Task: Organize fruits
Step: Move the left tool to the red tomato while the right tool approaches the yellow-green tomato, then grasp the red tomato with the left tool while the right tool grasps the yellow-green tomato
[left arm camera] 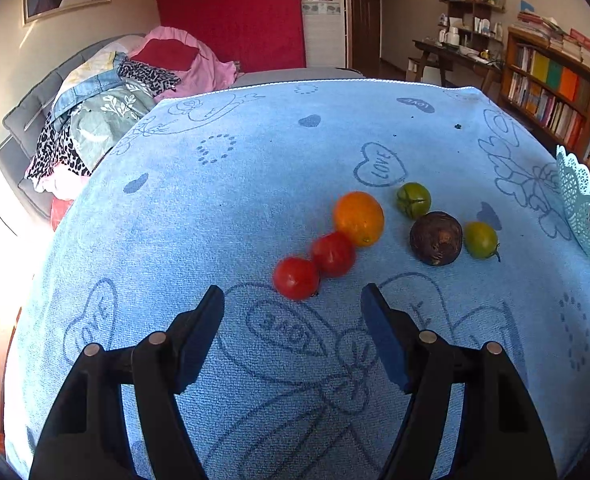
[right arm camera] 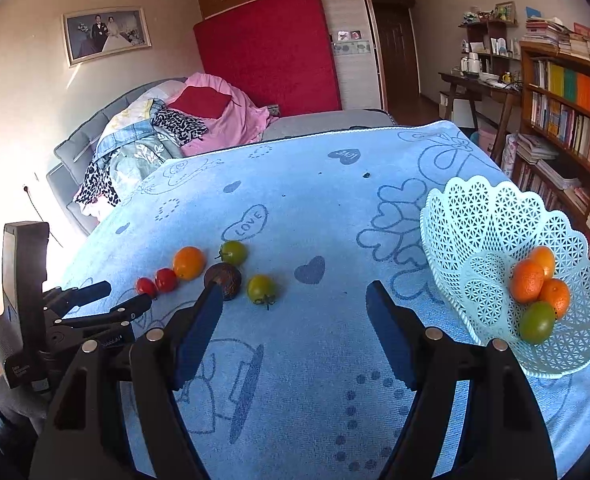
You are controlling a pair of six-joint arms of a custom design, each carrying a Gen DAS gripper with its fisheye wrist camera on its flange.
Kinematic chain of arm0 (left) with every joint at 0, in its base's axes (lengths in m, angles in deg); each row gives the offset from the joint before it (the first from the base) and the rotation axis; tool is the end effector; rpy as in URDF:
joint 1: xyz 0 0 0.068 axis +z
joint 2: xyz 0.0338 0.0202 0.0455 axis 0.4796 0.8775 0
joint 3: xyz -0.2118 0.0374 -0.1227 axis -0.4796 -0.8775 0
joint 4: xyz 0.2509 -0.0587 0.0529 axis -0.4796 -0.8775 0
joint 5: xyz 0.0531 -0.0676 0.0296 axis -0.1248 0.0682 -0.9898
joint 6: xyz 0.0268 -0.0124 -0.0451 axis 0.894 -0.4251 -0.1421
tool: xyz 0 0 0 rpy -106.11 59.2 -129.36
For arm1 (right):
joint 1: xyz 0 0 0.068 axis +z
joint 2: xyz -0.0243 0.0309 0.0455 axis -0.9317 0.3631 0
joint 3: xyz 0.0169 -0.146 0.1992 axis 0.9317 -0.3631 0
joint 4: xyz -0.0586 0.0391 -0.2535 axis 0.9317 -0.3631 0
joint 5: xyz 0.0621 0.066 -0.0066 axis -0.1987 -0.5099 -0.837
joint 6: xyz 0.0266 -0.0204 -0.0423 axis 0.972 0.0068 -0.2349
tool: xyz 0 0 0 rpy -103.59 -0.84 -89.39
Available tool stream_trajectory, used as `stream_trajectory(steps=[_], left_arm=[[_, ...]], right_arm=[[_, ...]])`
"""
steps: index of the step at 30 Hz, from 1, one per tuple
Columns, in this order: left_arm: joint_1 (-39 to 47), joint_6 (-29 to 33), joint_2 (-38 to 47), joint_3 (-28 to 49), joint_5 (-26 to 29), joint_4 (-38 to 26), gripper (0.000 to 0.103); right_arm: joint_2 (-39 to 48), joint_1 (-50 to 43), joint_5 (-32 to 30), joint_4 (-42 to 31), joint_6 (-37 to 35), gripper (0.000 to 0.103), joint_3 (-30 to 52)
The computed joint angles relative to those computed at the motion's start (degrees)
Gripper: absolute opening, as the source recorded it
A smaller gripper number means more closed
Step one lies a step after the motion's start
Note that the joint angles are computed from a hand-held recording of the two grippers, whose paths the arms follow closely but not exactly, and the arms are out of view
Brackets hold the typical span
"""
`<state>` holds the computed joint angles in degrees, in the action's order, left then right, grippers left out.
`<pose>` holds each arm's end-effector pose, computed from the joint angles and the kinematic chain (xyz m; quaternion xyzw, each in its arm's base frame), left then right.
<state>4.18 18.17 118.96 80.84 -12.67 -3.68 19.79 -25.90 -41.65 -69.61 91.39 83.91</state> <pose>0.2853 -0.1191 0.1567 0.0535 0.9303 0.0168 0.3625 0.2172 0.1823 0.1811 -0.0046 0.8875 0.1120 0.4470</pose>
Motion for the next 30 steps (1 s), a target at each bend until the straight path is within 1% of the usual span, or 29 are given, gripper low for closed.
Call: stream_trajectory(steps=[5, 9, 11, 14, 16, 20, 24, 25, 27, 29, 30], left_arm=[[1.5, 0.2, 3.53, 2.22, 2.4, -0.16, 0.055], [2.11, 0.52, 4.74, 2.89, 3.53, 0.43, 0.051], [2.65, 0.63, 5.71, 3.5, 4.55, 0.49, 0.041], [3.48, 0.25, 5.71, 3.14, 5.76, 0.83, 0.033], [3.83, 0.3, 4.77, 2.27, 6.51, 1.48, 0.03], [3.5, 0.36, 3.06, 0.77, 6.31, 2.34, 0.027], [3.05, 0.42, 1.37, -0.81, 5.79, 3.52, 0.026], [3.19, 0.41, 0.98, -1.19, 6.06, 3.73, 0.026], [3.5, 0.26, 0.46, -1.68, 6.64, 3.95, 0.025], [3.88, 0.08, 0.16, -1.99, 7.32, 4.03, 0.025], [4.01, 0.0, 0.1, -2.03, 7.59, 4.0, 0.025]], right_arm=[[1.71, -0.2, -1.32, 0.4, 0.26, 0.076, 0.62], [3.42, -0.75, -3.03, 1.0, 0.62, 0.076, 1.02], [4.4, -0.74, -3.55, 1.27, 0.64, 0.076, 1.28], [6.38, -0.56, -4.19, 1.64, 0.45, 0.076, 1.97], [7.76, -0.85, -5.57, 1.92, 0.3, 0.076, 2.59], [10.34, -2.12, -9.09, 2.53, 0.23, 0.076, 4.03], [14.36, -3.13, -10.88, 1.17, -1.0, 0.076, 7.87], [15.53, -3.2, -11.07, 0.6, -1.62, 0.074, 9.08], [18.24, -3.14, -11.26, -0.79, -2.61, 0.066, 11.69], [21.1, -3.64, -12.23, -1.92, -3.34, 0.053, 14.31], [22.47, -3.94, -12.85, -2.46, -3.53, 0.051, 15.6]])
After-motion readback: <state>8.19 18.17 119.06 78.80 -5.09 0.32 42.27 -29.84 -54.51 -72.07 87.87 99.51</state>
